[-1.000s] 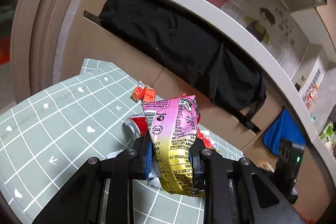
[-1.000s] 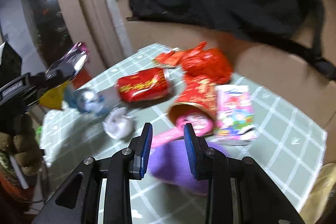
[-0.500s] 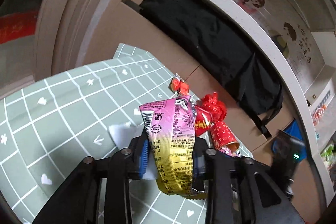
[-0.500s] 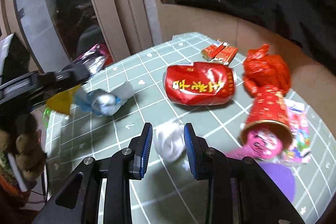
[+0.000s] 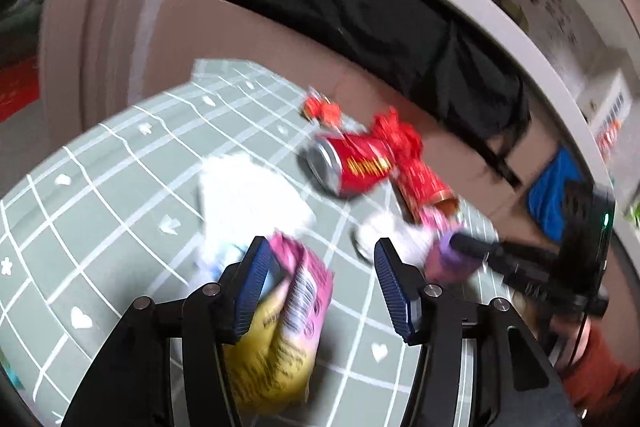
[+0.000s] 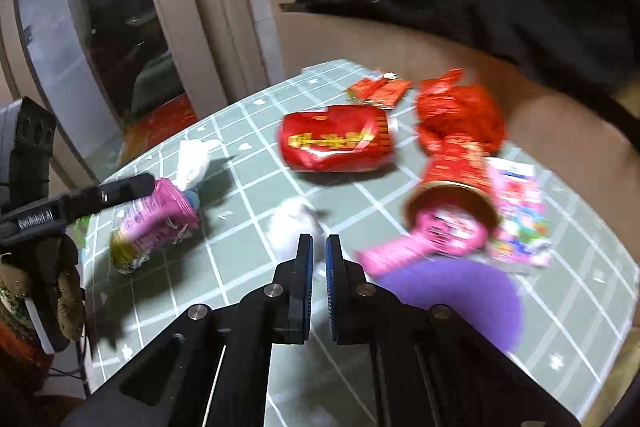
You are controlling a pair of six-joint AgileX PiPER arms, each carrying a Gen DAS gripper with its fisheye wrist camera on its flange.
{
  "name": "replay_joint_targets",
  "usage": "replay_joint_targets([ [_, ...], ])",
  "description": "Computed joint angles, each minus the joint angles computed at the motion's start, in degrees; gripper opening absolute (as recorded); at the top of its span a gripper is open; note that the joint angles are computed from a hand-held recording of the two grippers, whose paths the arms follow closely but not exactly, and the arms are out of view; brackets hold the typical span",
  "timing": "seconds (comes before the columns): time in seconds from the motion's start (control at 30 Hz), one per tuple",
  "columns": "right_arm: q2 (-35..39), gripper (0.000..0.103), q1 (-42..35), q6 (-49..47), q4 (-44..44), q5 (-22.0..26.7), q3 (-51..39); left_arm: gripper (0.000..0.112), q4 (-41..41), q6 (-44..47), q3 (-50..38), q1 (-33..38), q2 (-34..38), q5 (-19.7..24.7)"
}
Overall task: Collect trash
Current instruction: 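Grasp the white tissue with blue wrapper using the right tool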
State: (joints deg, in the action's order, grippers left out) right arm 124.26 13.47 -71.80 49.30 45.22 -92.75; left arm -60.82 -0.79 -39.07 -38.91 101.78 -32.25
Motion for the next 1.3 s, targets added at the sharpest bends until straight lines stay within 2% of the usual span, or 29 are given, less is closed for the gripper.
replay_joint_targets([
  [0.07, -0.6, 0.006, -1.3, -0.3, 0.2, 0.1, 0.6, 0.055, 2.5, -1.5, 0.3, -0.8, -0.1, 1.0],
  [0.1, -0.9, 0.006, -2.0, -0.4, 0.7, 0.4, 0.9, 0.055, 1.1, -0.3, 0.4, -1.8, -0.4, 0.6],
  [0.3, -2.0, 0.008, -3.6, -3.4, 3.5, 1.9, 3.4, 0.056, -16.7, 15.0, 0.5, -5.7, -3.4, -3.7],
  [0.37, -2.4, 0.009, -3.3, -4.5, 4.8, 1.8, 4.5, 0.058, -17.6, 16.4, 0.6, -5.6, -3.3, -2.4],
  [0.5, -4.4, 0.02, -3.0, -7.9, 7.1, 0.4, 7.7, 0.058, -24.1, 24.8, -2.6, -5.6, 0.4, 0.2],
  [0.63, -5.1, 0.021, -3.4, -7.8, 7.4, 0.9, 8.1, 0.058, -27.5, 28.0, -5.8, -4.9, 4.6, 0.8],
  [0.67, -5.1, 0.021, -3.4, -7.5, 7.2, 1.0, 8.0, 0.053, -29.0, 28.7, -6.4, -4.9, 5.2, 0.8],
  [0.7, -5.2, 0.021, -3.4, -6.9, 6.9, 1.1, 7.9, 0.04, -30.8, 29.7, -6.9, -5.2, 5.4, 0.5],
  [0.87, -5.1, 0.023, -2.7, -5.8, 6.5, 2.2, 6.8, 0.034, -23.6, 21.9, -2.7, -8.0, 0.9, 0.0],
  [1.0, -3.8, 0.026, 0.2, -3.8, 6.5, 3.1, 4.7, 0.033, -27.4, 22.8, 0.9, -12.3, -5.5, -7.4],
  [1.07, -3.3, 0.026, 1.9, -3.6, 7.1, 3.6, 4.2, 0.033, -30.5, 23.8, 2.7, -14.5, -8.7, -13.1],
  [1.13, -2.5, 0.028, 4.4, -3.4, 7.6, 3.6, 3.9, 0.033, -36.5, 26.9, 3.5, -17.0, -11.3, -22.3],
  [1.17, -2.2, 0.028, 5.2, -3.4, 7.9, 3.6, 4.0, 0.033, -38.2, 27.1, 4.1, -17.2, -12.3, -24.8],
  [1.3, 0.8, 0.029, 10.6, -2.3, 8.1, 2.9, 1.9, 0.033, -38.6, 21.8, 8.8, -15.0, -16.6, -27.8],
])
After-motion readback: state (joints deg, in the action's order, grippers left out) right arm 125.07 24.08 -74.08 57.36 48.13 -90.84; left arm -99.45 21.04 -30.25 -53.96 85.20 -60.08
